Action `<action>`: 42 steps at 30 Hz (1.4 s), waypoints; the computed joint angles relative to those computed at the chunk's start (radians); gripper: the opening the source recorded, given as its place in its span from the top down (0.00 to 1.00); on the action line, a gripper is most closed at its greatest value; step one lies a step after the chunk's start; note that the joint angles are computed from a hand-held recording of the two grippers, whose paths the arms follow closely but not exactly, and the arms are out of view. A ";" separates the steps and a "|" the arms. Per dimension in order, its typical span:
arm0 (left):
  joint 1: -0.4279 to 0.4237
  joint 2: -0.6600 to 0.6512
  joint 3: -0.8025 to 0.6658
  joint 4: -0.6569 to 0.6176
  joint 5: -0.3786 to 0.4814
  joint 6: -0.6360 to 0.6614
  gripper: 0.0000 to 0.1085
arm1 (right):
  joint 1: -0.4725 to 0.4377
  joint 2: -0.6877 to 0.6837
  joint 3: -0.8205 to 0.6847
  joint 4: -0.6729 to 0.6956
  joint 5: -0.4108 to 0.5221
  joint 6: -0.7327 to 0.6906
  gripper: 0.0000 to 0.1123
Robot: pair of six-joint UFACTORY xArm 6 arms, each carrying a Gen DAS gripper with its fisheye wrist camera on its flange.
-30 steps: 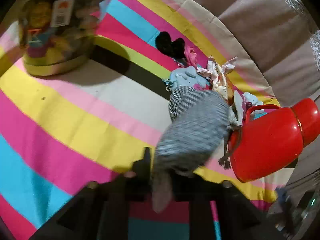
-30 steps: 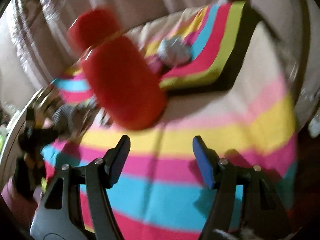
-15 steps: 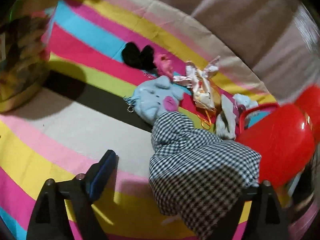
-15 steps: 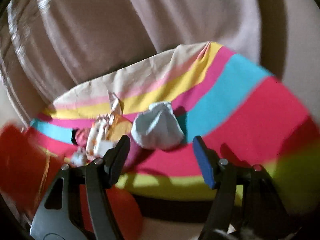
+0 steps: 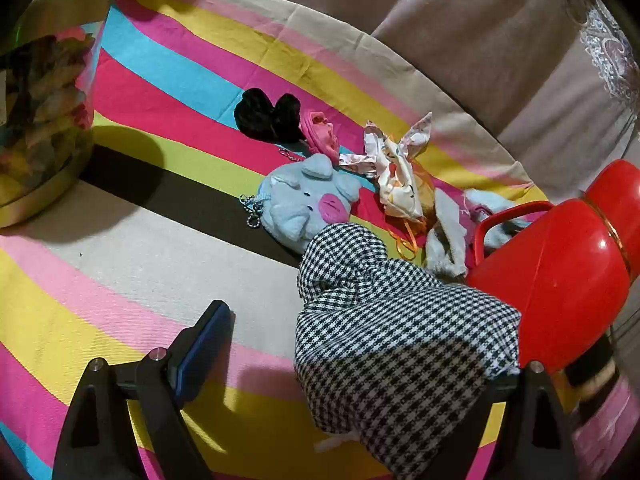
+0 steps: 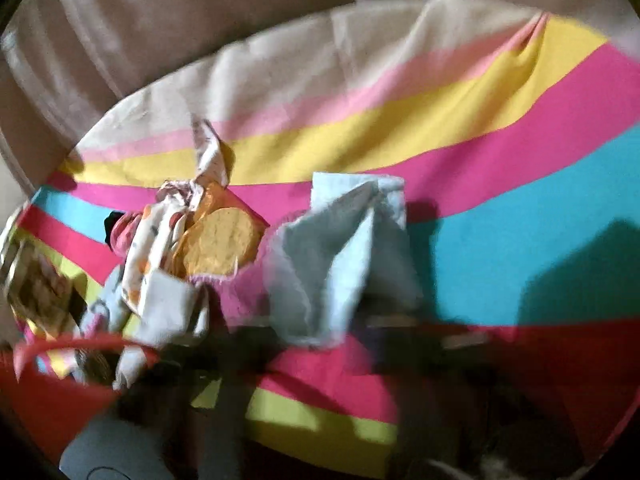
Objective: Organize soft objects
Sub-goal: 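Grasp the pale blue sock with the right gripper and lift it, then grasp the gingham cloth bag with the left gripper while the right gripper holds the sock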
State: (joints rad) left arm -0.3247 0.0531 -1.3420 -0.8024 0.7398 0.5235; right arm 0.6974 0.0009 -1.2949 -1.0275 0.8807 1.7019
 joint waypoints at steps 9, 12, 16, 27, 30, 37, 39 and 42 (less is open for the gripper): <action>0.000 -0.001 -0.001 -0.002 0.004 0.001 0.18 | 0.495 -0.185 0.219 -0.154 0.452 0.434 0.87; -0.002 -0.001 -0.001 0.004 0.004 0.000 0.17 | 0.610 -0.145 0.216 -0.141 0.500 0.533 0.87; -0.010 -0.033 0.028 0.026 -0.019 -0.003 0.17 | 0.665 -0.046 0.166 -0.111 0.447 0.563 0.87; -0.101 -0.116 0.104 0.102 -0.072 0.079 0.17 | 0.623 0.103 0.025 -0.055 0.394 0.393 0.86; -0.125 -0.104 0.099 0.119 -0.080 0.068 0.17 | 0.624 0.094 0.042 -0.067 0.385 0.417 0.85; -0.105 -0.141 0.130 0.103 -0.045 0.080 0.83 | 0.619 0.076 0.063 -0.067 0.359 0.429 0.83; -0.084 -0.200 0.183 0.077 -0.057 0.089 0.85 | 0.622 0.074 0.064 -0.068 0.361 0.435 0.83; -0.045 -0.309 0.272 0.060 -0.066 0.111 0.85 | 0.626 0.075 0.062 -0.069 0.366 0.437 0.83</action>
